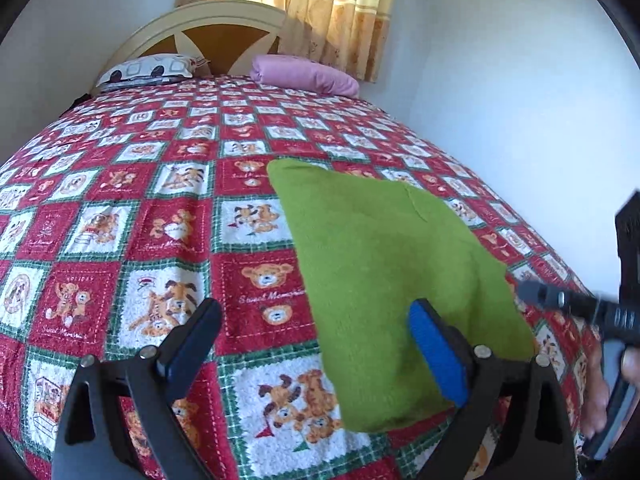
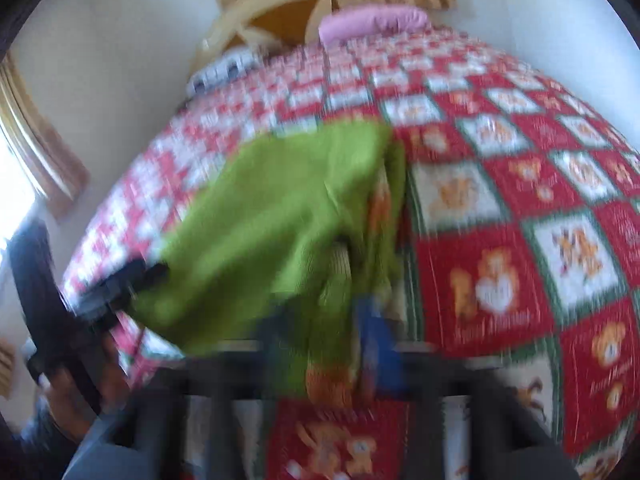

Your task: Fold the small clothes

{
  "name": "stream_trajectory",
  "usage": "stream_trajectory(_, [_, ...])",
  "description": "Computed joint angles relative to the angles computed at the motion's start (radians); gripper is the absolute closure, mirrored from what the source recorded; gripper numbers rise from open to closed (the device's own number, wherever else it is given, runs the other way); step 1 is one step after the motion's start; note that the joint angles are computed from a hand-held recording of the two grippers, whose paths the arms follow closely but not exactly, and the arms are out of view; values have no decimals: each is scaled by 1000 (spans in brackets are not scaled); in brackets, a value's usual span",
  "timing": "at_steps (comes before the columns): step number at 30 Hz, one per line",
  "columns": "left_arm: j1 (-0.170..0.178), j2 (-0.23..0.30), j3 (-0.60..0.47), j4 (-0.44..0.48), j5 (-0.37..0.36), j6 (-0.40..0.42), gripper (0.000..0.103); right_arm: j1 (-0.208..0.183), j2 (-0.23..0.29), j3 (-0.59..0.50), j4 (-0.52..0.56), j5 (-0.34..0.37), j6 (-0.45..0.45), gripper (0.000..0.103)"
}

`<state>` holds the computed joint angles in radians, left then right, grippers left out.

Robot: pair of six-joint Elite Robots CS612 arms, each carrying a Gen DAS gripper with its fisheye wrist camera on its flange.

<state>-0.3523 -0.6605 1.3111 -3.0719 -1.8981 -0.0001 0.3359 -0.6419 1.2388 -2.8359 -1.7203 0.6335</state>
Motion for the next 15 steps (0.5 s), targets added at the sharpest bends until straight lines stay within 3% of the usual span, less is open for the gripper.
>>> stream_trajectory(5, [-5,4,1,11,12,8,4,-3,-17,71,-19,-25,54,98])
stream_trajectory(7, [-17,-3,16,11,69,44,0,-5,-14,86,-49,-33,70,98])
stream_trajectory(11, [-21,-2,9,68,79,70,0,10,-15,43,40,-79,-6,96])
stream_trajectory(12, [-18,-3,7,74,72,63,0,15,-19,37,46,-95,-22,90])
stream_trajectory(13, [-15,-4,6,70,63,57,0,23,-24,28,50,-131,-33,77])
stream_trajectory(15, [-9,-11,13,34,55,48,0,36,-25,16,12,-208,-63,70])
